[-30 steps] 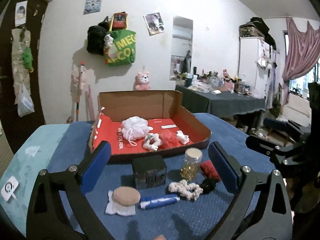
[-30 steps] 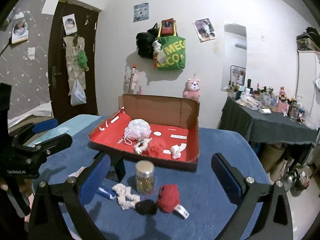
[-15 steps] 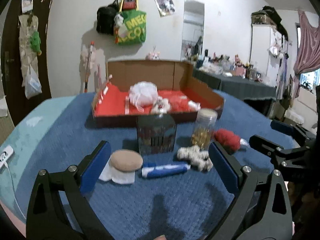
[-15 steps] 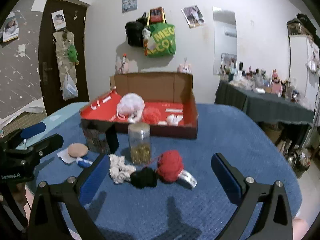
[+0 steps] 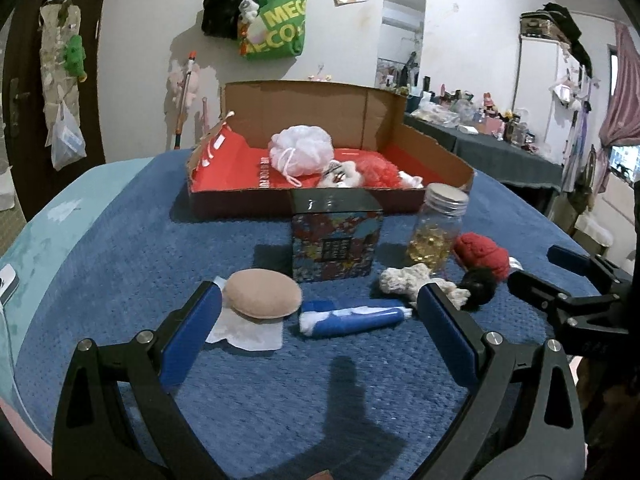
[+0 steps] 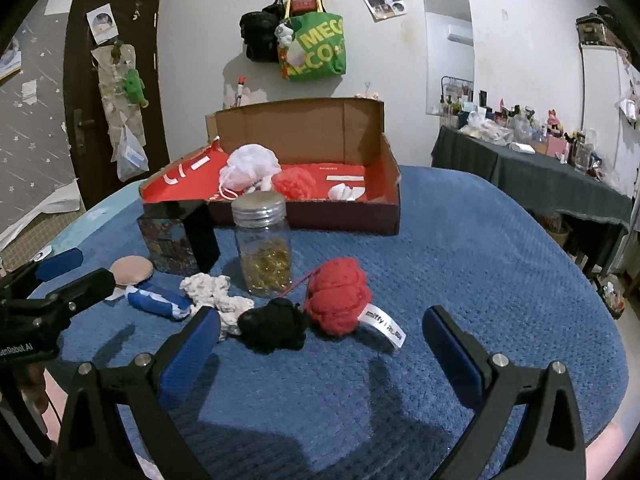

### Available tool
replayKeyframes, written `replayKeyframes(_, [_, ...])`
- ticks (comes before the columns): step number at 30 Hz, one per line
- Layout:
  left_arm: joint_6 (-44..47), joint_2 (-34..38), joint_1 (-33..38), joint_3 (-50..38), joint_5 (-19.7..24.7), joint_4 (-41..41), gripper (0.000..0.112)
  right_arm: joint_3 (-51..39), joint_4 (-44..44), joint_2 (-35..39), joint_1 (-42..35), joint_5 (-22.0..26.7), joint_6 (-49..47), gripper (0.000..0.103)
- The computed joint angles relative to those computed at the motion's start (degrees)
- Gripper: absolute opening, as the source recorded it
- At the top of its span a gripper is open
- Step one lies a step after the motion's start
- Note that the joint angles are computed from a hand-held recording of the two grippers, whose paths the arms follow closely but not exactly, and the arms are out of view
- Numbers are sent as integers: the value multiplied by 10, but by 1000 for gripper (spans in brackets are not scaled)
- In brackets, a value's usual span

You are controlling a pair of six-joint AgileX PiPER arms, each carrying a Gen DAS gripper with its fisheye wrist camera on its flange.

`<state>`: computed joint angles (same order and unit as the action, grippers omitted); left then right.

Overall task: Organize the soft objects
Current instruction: 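Grasp the beige round sponge with the left tool while the right tool grasps the red knit bunny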

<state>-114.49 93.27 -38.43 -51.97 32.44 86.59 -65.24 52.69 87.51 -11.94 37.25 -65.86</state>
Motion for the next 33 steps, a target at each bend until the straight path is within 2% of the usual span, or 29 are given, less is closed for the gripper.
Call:
replayKeyframes(6, [39,-3,41,-3,-37,-30,100,-39,-21,33,-5,14,33,103])
replayKeyframes(13, [147,12,83,-25,-64,-104,100,-96,-61,77,-1,23,87,103])
replayKeyframes(22, [346,48,140,-73,-108,-274,99,-187,-158,144,18,49,177,102])
replayKeyframes(24, [386,58,150,-82,-118,-308,96,-206,-175,159,22,60,191,96])
replayKeyframes(26, [433,69,156,-91,-126,-346,85,-226,-202,175,30,69,208,92])
replayKeyframes(28, [505,81,166,-100,-143,-408,66,-236,-214,183,35,78,212,85])
replayKeyframes(30, [528,86,172,-103,-152,-429,54,-252,-212,197,35,102,204,72])
replayKeyframes(31, [530,86,172,-103,-153,-429,52,-256,-206,200,34,110,198,66])
replayKeyframes(33, [537,82,176,-100,-161,-439,51,-263,-181,206,28,138,172,37])
